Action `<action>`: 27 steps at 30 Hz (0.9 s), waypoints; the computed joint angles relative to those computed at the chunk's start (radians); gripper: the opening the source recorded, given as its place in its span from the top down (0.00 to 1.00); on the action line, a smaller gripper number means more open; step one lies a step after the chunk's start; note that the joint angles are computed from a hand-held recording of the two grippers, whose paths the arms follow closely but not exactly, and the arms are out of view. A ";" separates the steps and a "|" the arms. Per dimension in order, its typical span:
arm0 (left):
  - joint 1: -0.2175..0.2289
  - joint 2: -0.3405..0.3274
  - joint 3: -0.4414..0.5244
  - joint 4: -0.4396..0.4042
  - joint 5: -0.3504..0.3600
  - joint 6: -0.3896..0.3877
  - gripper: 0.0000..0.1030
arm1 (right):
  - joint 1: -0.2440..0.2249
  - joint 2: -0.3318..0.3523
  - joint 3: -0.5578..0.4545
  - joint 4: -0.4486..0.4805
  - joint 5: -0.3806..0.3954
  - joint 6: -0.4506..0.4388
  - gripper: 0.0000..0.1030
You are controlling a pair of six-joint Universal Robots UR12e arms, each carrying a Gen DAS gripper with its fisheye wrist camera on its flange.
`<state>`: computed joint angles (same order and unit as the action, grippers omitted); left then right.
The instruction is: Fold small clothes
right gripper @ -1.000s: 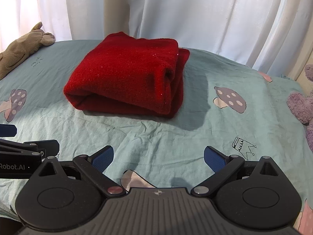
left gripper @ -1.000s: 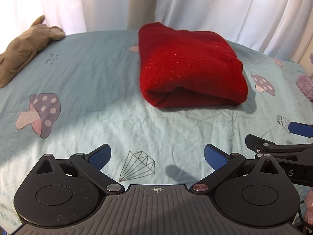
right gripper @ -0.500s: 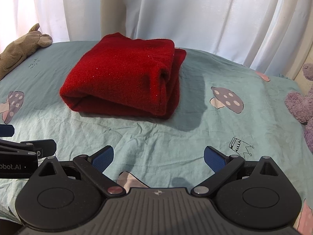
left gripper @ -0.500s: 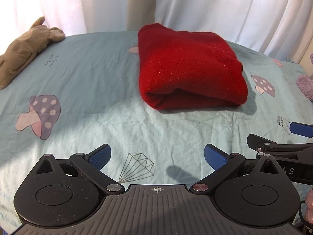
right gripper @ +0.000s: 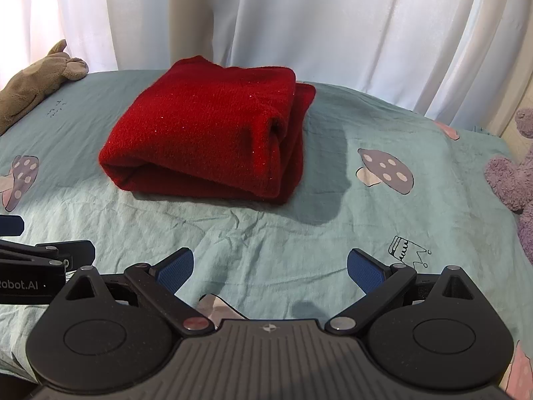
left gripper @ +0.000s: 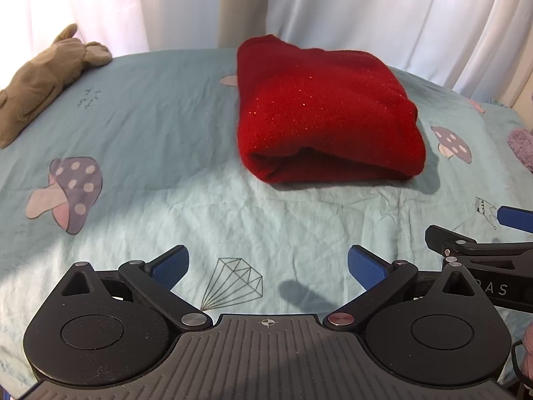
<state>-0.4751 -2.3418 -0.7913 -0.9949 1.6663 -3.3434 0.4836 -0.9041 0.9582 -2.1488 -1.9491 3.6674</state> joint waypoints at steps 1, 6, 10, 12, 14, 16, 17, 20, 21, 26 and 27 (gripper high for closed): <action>0.000 0.000 0.001 -0.002 0.000 0.000 0.00 | 0.000 0.000 0.000 0.000 0.000 -0.001 0.04; 0.000 0.000 -0.001 0.000 -0.002 -0.001 0.00 | 0.001 0.000 0.000 -0.004 -0.002 -0.008 0.04; 0.000 -0.001 0.002 -0.002 -0.002 -0.003 0.00 | 0.001 0.000 0.001 -0.006 -0.005 -0.008 0.04; -0.001 -0.003 0.005 -0.007 -0.001 -0.003 0.00 | 0.001 -0.001 0.002 -0.005 -0.006 -0.007 0.04; -0.001 -0.003 0.007 -0.010 -0.004 -0.004 0.00 | 0.001 -0.001 0.002 -0.004 -0.007 -0.008 0.04; -0.001 -0.004 0.008 -0.011 -0.003 -0.005 0.00 | 0.001 -0.002 0.004 -0.006 -0.007 -0.010 0.04; 0.000 -0.004 0.007 -0.009 -0.004 -0.002 0.00 | 0.001 -0.002 0.004 -0.006 -0.007 -0.010 0.04; -0.001 -0.004 0.008 -0.010 -0.006 -0.004 0.00 | 0.000 -0.003 0.005 -0.005 -0.007 -0.009 0.04; -0.001 -0.004 0.007 -0.009 -0.007 -0.005 0.00 | 0.000 -0.003 0.004 -0.005 -0.007 -0.009 0.04; -0.001 -0.003 0.007 -0.010 -0.011 -0.007 0.00 | 0.000 -0.004 0.007 -0.008 -0.007 -0.013 0.04; 0.000 -0.003 0.007 -0.009 -0.011 -0.007 0.00 | 0.000 -0.004 0.008 -0.007 -0.006 -0.014 0.04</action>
<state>-0.4756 -2.3452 -0.7841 -1.0040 1.6549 -3.3505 0.4836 -0.9083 0.9657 -2.1562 -1.9554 3.6538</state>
